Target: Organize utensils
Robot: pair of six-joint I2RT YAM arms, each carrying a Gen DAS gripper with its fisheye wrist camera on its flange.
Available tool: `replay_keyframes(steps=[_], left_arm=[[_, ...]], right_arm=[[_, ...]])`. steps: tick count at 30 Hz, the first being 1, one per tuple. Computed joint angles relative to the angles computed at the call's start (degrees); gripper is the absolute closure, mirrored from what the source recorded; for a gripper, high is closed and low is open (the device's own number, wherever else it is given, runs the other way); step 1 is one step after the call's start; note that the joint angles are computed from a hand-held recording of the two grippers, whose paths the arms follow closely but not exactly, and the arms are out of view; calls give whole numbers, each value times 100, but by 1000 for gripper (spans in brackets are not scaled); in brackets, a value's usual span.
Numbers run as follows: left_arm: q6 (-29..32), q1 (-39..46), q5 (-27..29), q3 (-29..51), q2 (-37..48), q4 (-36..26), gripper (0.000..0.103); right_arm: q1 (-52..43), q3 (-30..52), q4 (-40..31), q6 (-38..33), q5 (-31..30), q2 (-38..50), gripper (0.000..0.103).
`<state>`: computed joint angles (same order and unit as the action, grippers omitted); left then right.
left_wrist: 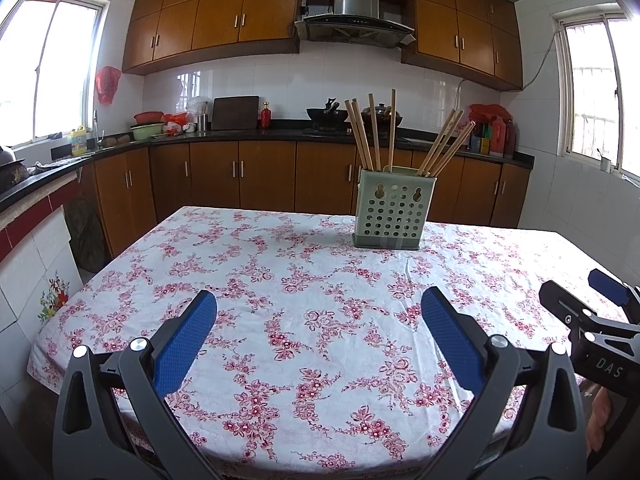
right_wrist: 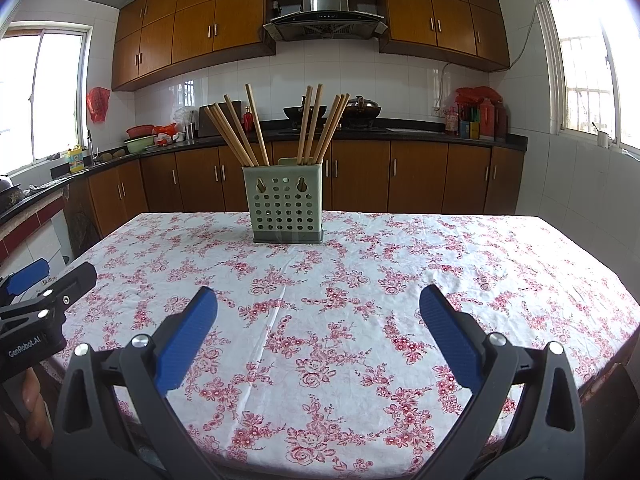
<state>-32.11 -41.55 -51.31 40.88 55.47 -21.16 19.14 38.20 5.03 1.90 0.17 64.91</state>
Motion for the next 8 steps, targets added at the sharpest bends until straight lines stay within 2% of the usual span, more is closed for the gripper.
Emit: replay_keyframes(steps=[8], left_arm=[[-53,34,57,70,16,-98,2]], right_arm=[[-4,-15,2,-1,-6,-17,4]])
